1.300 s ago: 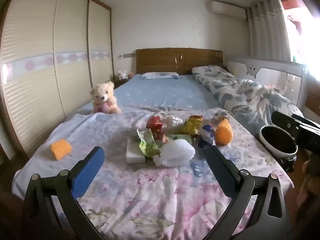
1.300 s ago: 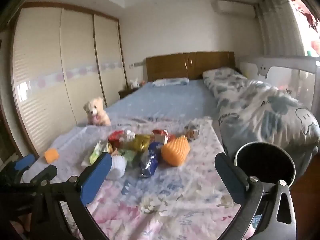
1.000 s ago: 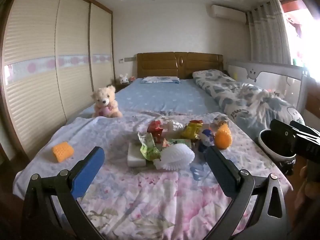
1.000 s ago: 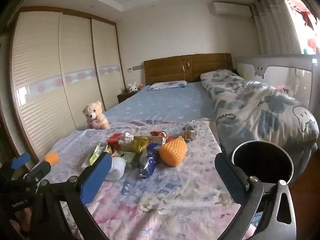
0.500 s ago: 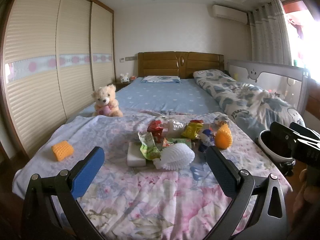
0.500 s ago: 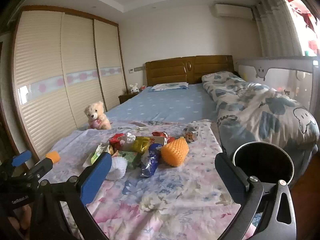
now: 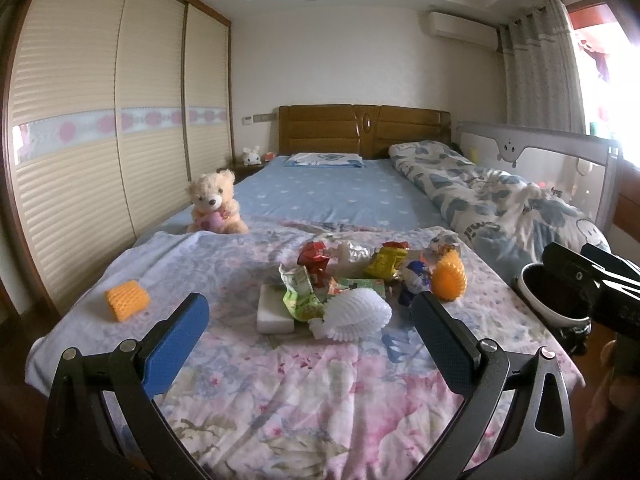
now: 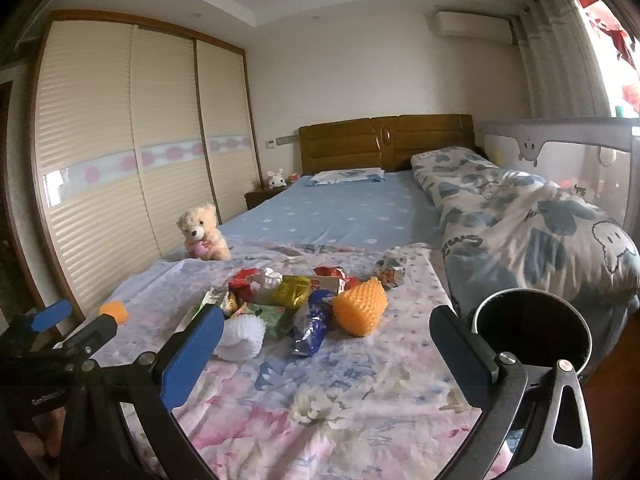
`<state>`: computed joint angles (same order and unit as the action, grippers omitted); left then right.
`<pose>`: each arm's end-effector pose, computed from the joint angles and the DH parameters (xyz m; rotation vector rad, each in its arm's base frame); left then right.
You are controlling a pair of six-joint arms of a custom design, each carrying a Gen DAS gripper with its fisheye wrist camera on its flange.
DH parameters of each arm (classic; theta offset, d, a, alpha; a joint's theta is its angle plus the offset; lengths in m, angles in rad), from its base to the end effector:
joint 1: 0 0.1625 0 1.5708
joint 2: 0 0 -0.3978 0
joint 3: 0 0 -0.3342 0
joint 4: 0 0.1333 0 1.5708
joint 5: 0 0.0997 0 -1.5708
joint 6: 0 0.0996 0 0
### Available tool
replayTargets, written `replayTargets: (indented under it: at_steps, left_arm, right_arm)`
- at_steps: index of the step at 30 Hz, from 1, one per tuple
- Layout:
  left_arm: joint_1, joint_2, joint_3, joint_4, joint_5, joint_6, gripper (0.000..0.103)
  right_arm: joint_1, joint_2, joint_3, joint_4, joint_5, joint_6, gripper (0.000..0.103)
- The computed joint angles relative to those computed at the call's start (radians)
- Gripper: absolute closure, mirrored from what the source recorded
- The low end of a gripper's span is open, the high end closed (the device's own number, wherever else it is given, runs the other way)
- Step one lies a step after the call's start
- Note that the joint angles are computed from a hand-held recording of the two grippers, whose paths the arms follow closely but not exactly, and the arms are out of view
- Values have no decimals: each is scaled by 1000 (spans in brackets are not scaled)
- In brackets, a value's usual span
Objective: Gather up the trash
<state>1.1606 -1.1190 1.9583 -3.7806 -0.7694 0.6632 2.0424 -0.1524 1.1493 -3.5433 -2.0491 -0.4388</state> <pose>-0.0054 -0.5261 0.3556 0.3904 1.8930 -1.3834 0.3976 -0.5872 -0.0248 0.7752 -2.2890 1.2811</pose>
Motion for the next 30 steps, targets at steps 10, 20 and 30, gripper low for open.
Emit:
replayTargets:
  at_steps: [10, 20, 30]
  left_arm:
    - [0, 1, 1, 1, 0, -4, 0]
    - [-2, 0, 2, 1, 2, -5, 0]
    - [-1, 0, 2, 3, -1, -9, 0]
  right_arm:
    - [-7, -10, 19, 2, 10, 10, 0]
    - [-7, -6, 20, -5, 13, 9, 0]
    - [-5, -5, 22, -8, 7, 8, 0]
